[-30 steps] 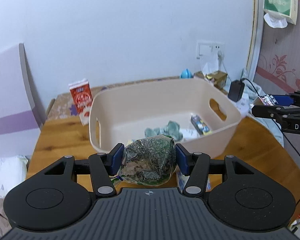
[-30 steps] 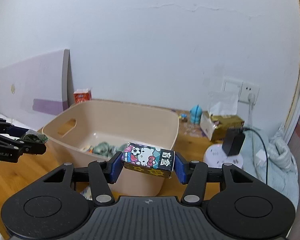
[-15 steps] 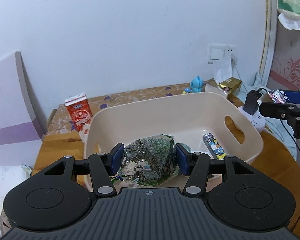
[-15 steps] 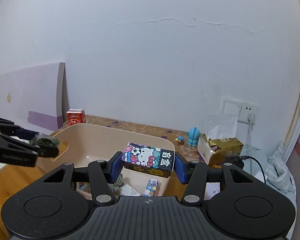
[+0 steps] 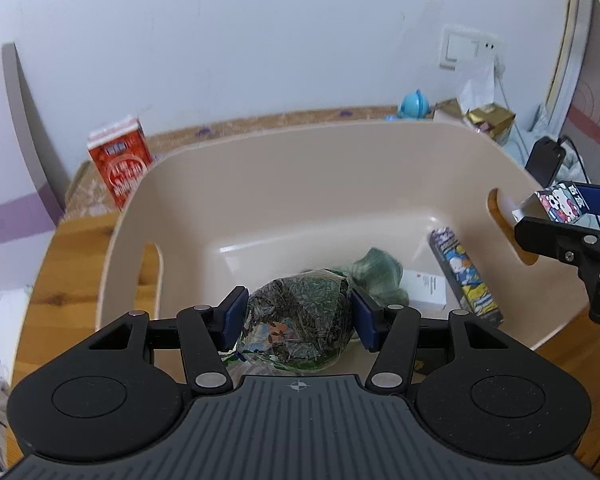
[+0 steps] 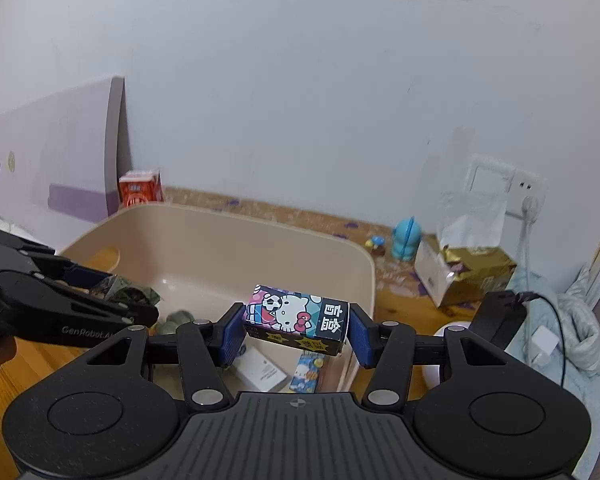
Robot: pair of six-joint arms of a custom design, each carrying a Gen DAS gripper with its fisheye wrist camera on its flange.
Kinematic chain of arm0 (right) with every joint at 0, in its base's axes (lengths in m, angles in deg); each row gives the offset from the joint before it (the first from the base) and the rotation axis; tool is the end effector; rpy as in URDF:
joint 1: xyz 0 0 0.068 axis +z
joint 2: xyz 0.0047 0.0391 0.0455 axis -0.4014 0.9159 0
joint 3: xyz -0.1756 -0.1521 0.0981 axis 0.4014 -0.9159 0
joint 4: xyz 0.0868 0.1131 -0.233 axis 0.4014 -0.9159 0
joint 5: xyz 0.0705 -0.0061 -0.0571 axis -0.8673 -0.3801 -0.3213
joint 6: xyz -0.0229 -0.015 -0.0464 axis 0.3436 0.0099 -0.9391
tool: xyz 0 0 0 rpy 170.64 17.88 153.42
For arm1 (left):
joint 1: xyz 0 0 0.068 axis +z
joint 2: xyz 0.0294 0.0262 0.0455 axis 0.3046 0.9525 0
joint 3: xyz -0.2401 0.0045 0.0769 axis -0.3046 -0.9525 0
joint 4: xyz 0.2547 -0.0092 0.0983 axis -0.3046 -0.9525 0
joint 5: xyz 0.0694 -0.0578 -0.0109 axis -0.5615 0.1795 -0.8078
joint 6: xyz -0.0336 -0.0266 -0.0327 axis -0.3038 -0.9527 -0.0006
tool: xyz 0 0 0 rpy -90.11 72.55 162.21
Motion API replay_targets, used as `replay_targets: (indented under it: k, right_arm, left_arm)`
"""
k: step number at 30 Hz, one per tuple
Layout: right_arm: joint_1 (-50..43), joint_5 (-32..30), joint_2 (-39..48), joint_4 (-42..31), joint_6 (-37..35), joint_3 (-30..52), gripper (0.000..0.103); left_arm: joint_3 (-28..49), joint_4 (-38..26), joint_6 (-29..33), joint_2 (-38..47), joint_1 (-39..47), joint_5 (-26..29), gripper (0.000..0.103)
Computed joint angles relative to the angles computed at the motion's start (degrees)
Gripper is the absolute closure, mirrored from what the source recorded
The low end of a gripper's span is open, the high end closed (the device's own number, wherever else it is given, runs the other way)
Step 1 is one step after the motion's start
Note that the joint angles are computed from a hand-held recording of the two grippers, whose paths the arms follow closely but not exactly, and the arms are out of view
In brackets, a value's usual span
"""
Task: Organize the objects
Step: 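Carry the herb bag and Hello Kitty box into the basket and release, then grasp the hair clip with left gripper while right grasps blue-and-white tissue pack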
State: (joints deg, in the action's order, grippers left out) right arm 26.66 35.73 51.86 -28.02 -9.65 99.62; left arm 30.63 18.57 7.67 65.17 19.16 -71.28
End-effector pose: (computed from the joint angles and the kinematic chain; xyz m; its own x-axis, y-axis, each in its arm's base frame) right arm 0.1967 0.1991 0.2062 -0.5724 0.0119 -0.8199 0.0780 0.9961 -0.0401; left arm 0.3175 -0.0036 0.2115 -0.6301 0.4048 -0.6626 0.5049 0.8619 0.0463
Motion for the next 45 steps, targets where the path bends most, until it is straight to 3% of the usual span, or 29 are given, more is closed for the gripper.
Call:
replay_targets:
  k: [5, 9, 12, 16, 20, 21, 25, 30, 36, 45]
  right_arm:
    - [-1.5, -2.8, 2.6, 0.8, -0.3, 0.2, 0.051]
    - [-1.5, -3.7, 3.4, 0.9, -0.2, -0.1, 0.044]
    - [-0.9, -3.1, 3.5, 0.6, 0.2, -0.3, 0.040]
    - [0.5, -1.6, 1.1, 0.6, 0.6, -1.3, 0.026]
    - [3.8, 2.6, -1.5, -1.0, 3.3, -2.1, 0.001]
    - [4.8, 3.7, -2.2, -1.7, 4.3, -2.4, 0.000]
    - [7.7, 5.3, -4.5, -5.5, 8.2, -2.6, 0.000]
    - [11.0, 5.9, -6.4, -10.0, 14.1, -2.8, 0.000]
    - [15.2, 6.5, -6.3, -14.0, 20.8, -3.3, 0.000]
    - [16.5, 1.1, -3.1, -11.0, 23.3, -6.0, 0.000]
  left_arm:
    - [1.6, -1.7, 0.1, 3.3, 0.1, -0.3, 0.046]
    - [1.7, -2.4, -0.4, 3.5, 0.4, -0.2, 0.045]
    - [1.1, -2.5, -0.2, 2.1, 0.4, 0.6, 0.037]
    - [-1.8, -1.1, 0.1, -2.3, 1.3, 1.7, 0.022]
    - [-4.5, -1.4, 1.6, -7.6, 3.0, 2.9, 0.021]
    - [-5.0, -1.7, 1.9, -8.8, 3.5, 3.3, 0.021]
    - [-7.0, -3.5, 3.3, -13.5, 6.4, 5.3, 0.013]
    - [-9.4, -5.5, 4.2, -18.4, 11.0, 9.1, 0.012]
    - [-11.1, -9.7, 9.5, -22.2, 17.7, 13.3, 0.011]
    - [-15.5, -12.2, 16.3, -22.8, 24.5, 14.9, 0.011]
